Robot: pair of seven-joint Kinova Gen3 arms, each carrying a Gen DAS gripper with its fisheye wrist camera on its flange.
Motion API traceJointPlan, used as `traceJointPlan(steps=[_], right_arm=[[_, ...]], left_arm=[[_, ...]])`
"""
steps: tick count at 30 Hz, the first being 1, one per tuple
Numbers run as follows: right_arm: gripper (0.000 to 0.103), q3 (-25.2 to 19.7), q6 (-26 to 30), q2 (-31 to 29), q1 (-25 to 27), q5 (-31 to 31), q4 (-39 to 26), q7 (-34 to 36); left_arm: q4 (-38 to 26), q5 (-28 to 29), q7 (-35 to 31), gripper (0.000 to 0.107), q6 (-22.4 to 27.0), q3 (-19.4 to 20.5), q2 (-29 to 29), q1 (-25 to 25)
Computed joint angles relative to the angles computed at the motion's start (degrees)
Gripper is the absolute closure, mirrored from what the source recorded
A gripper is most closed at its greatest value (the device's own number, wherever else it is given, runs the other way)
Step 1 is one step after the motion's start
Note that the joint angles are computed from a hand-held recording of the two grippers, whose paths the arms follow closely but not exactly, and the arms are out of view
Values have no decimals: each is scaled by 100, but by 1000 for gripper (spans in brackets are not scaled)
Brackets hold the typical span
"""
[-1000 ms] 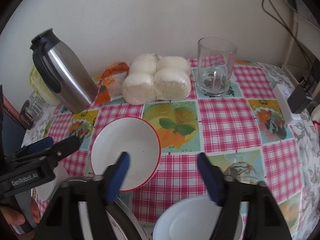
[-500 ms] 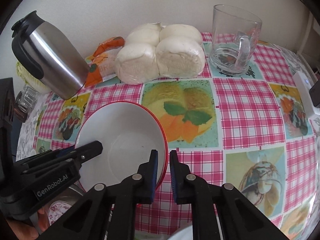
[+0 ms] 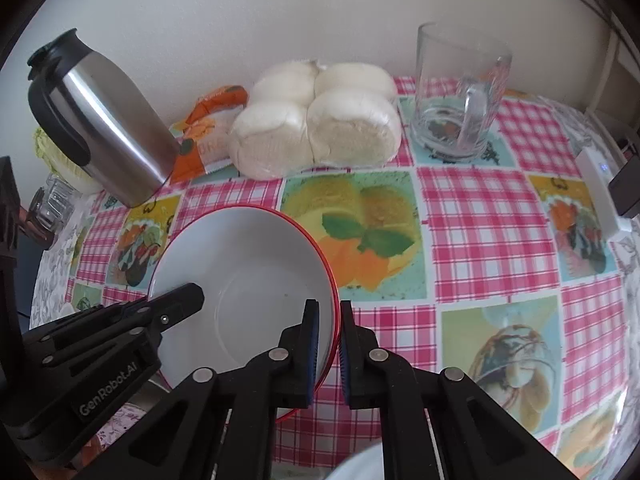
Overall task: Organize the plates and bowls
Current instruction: 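Close the right tool on the red-rimmed bowl's rim and lift it, then carry the red-rimmed bowl into the basin onto the floral plate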
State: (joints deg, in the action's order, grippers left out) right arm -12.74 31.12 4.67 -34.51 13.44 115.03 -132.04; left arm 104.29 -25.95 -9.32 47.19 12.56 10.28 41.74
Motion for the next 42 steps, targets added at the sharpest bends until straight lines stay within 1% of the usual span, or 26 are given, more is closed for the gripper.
traceJointPlan(steps=[2,6,8,12,17,21,26,28,32,37,40,42], right_arm=[[93,-11,109,-142,-31,94,-8,-100],[93,-125,304,-457,9,142,6,-219],[93,-208,423,-657,49,103,14,-225],[93,-527,779,-963,72,308,-42,-523],[93,-823,1036,-1308,73,216,-11,-641],[93,-1125,1233,-1490,52,258,32,-848],[93,-1464,1278,-1679,9,269,201,-1178],[93,-1599,1269,-1736,-3,284,272,-1337],[93,-1829,1254,-1777,-71,291,384,-1594],[93,-2089,1253,-1770,-179,403,480,-1945],[93,-2179,1203,-1776,-265,450,548,-2133],[93,-2312,1128,-1817,-262,573,635,-2391]], left_arm=[[-103,-159,164,100,261,37,-78,142],[-133,-434,577,100,473,172,-235,322],[-224,-580,779,100,712,276,-289,437],[-327,-814,1251,100,1067,471,-346,655],[-171,-996,1952,100,1346,743,-603,874],[-24,-1061,2471,100,1500,973,-727,992],[154,-1132,3072,100,1729,1243,-849,1168],[309,-1150,3410,100,1696,1339,-947,1224],[468,-1187,3909,100,1838,1563,-974,1350],[703,-1247,4566,100,1867,1728,-1031,1515],[719,-1276,4814,100,2028,1818,-1004,1624],[738,-1294,4902,100,2079,1842,-1006,1692]])
